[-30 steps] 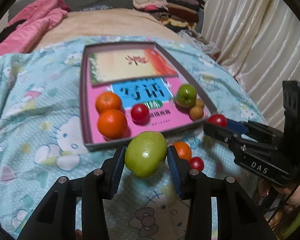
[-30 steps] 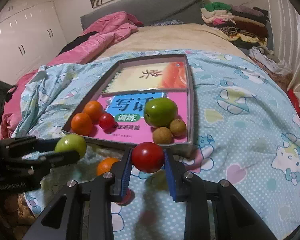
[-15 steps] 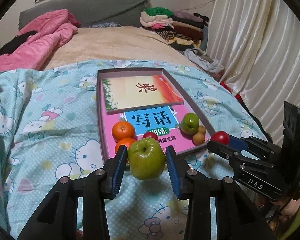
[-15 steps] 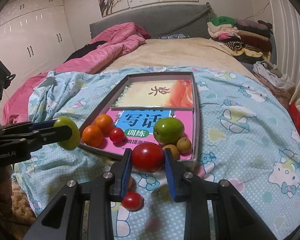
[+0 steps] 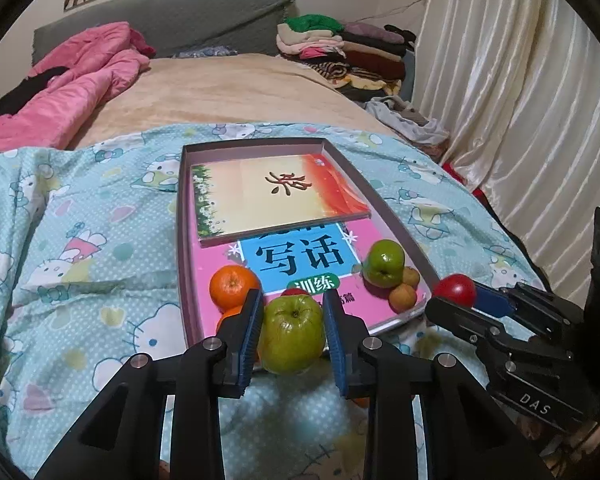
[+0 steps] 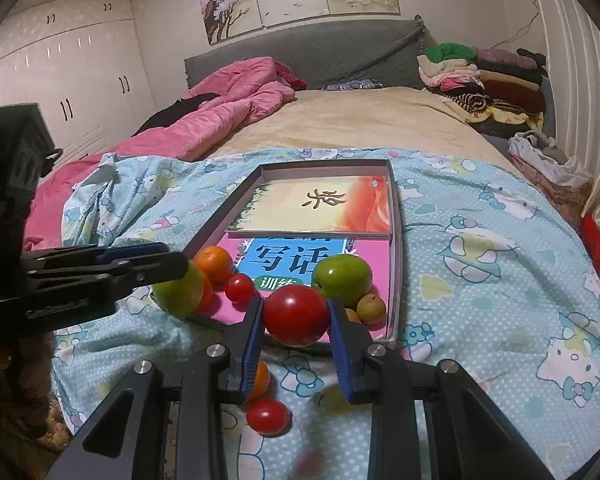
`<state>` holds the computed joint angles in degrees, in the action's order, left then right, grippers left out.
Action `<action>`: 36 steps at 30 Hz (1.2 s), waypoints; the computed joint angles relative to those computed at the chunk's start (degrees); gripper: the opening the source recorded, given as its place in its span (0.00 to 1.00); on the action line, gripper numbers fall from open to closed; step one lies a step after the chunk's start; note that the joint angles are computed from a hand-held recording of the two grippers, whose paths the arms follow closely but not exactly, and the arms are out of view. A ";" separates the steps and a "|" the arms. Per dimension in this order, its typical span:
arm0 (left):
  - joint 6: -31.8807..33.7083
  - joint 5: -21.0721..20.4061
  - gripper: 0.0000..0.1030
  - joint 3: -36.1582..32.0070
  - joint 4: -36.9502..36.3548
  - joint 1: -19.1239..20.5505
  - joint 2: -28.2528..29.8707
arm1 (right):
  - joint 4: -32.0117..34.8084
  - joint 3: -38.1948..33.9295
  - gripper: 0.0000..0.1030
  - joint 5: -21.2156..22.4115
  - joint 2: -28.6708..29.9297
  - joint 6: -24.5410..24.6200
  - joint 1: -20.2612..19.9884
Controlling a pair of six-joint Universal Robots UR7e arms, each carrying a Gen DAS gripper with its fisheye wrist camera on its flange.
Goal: Organize fruits
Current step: 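Carry the pear over the tray with the left tool while the right tool carries the tomato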
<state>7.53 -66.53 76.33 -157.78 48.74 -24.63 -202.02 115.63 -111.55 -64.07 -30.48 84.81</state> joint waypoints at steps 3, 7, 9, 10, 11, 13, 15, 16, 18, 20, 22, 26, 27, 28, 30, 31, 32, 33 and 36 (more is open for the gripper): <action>0.00 -0.04 0.30 -0.35 -0.38 0.07 0.43 | -0.22 -0.04 0.31 0.00 0.08 -0.11 -0.03; -0.56 0.10 0.30 -1.18 0.21 0.07 0.93 | -0.79 -0.30 0.31 -0.03 0.34 -0.50 -0.09; -0.55 0.22 0.30 -1.42 0.25 0.02 1.17 | -1.24 -0.36 0.31 -0.07 0.42 -0.76 -0.12; -0.49 0.35 0.30 -1.58 0.34 0.01 1.31 | -1.17 -0.46 0.31 0.01 0.42 -0.76 -0.16; -0.40 0.43 0.30 -1.70 0.31 -0.01 1.44 | -1.14 -0.55 0.31 -0.07 0.46 -0.79 -0.14; -0.38 0.59 0.30 -1.99 0.41 -0.03 1.72 | -1.24 -0.84 0.31 -0.24 0.61 -0.98 -0.19; -0.31 0.66 0.30 -2.19 0.42 -0.04 1.92 | -1.40 -1.07 0.31 -0.36 0.72 -1.03 -0.18; -0.27 0.69 0.30 -2.37 0.41 -0.03 2.12 | -1.44 -1.17 0.31 -0.33 0.75 -1.08 -0.22; -0.31 0.49 0.30 -2.88 0.59 0.05 2.51 | -1.66 -1.33 0.31 -0.40 0.85 -1.20 -0.23; -0.34 0.43 0.30 -3.42 1.11 0.14 2.90 | -1.83 -1.56 0.31 -0.44 0.95 -1.32 -0.27; -0.19 0.59 0.30 -3.65 1.23 0.13 3.21 | -2.10 -1.64 0.31 -0.40 0.98 -1.47 -0.27; 0.27 0.91 0.30 -3.90 1.33 0.01 3.61 | -2.48 -2.15 0.31 -0.72 1.22 -1.73 -0.33; 0.34 0.97 0.30 -3.91 1.28 0.00 3.66 | -2.39 -2.27 0.31 -0.80 1.25 -1.71 -0.39; 0.31 0.97 0.30 -3.95 1.37 0.00 3.71 | -2.46 -2.40 0.31 -0.94 1.33 -1.72 -0.39; 0.41 1.13 0.30 -4.20 1.60 0.01 3.93 | -2.37 -2.65 0.31 -0.99 1.41 -1.73 -0.49; 0.22 1.13 0.31 -4.57 2.33 0.05 4.13 | -2.49 -2.81 0.31 -1.24 1.56 -1.83 -0.48; 0.15 0.96 0.31 -4.62 2.40 0.12 4.25 | -2.42 -2.92 0.31 -1.31 1.64 -1.87 -0.47; 0.44 1.12 0.31 -4.61 2.14 0.05 4.36 | -2.24 -3.09 0.31 -1.34 1.72 -1.89 -0.52; 0.82 1.35 0.31 -4.70 1.97 -0.07 4.57 | -1.88 -3.50 0.31 -1.67 1.93 -1.97 -0.59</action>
<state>8.34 -65.18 71.63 -155.81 48.67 -20.06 -203.90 112.12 -113.23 -62.14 -32.45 84.22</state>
